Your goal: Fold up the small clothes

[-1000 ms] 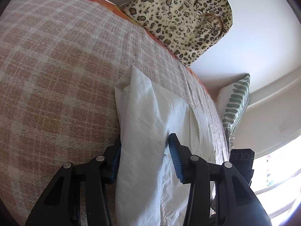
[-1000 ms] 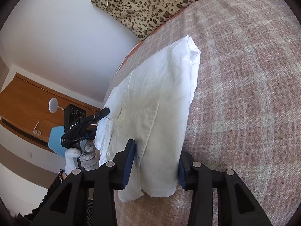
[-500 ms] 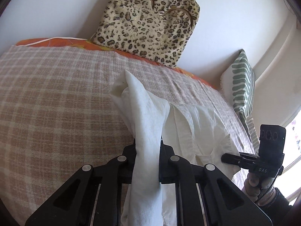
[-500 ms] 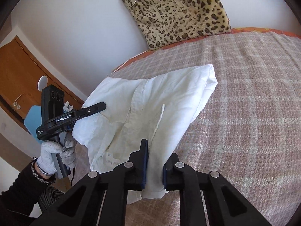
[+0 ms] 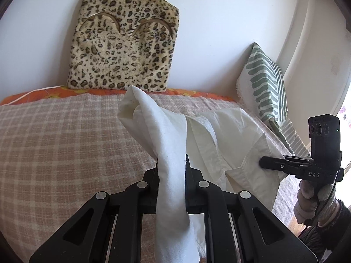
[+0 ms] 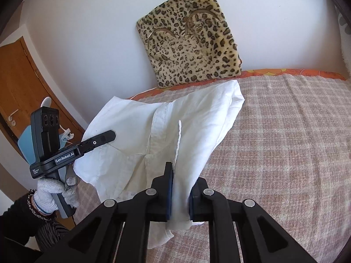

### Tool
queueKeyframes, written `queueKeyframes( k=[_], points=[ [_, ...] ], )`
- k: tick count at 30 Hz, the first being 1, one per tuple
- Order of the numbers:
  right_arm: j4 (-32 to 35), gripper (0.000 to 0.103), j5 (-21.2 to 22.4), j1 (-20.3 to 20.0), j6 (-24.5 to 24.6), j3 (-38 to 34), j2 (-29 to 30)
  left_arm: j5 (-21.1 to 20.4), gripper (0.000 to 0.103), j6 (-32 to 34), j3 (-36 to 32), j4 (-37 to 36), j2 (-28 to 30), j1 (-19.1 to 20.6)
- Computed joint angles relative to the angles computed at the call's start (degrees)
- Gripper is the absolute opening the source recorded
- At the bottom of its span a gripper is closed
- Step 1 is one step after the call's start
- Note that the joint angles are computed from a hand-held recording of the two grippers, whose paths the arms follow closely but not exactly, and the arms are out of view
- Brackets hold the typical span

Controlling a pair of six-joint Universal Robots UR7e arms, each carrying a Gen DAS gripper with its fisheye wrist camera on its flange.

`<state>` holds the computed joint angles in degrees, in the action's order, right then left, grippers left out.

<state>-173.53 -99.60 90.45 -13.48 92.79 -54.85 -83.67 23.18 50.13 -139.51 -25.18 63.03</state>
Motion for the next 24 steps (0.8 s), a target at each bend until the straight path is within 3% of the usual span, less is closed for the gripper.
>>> queueKeyframes(
  k=[13, 17, 24],
  points=[
    [-1.9, 0.009, -5.68, -4.57, -2.96, 4.83, -8.86, -3.29, 0.012, -0.48, -4.81, 0.98, 8.03, -4.81],
    [-1.85, 0.009, -8.59, -5.88, -4.38, 4.96, -11.2, -4.01, 0.012, -0.44, -9.14, 2.29, 12.0, -6.34],
    [-1.21, 0.008, -10.94, -8.86, -4.69, 2.91, -13.48, -4.37, 0.012, -0.53, -22.35, 7.37, 21.57, -8.33]
  ],
)
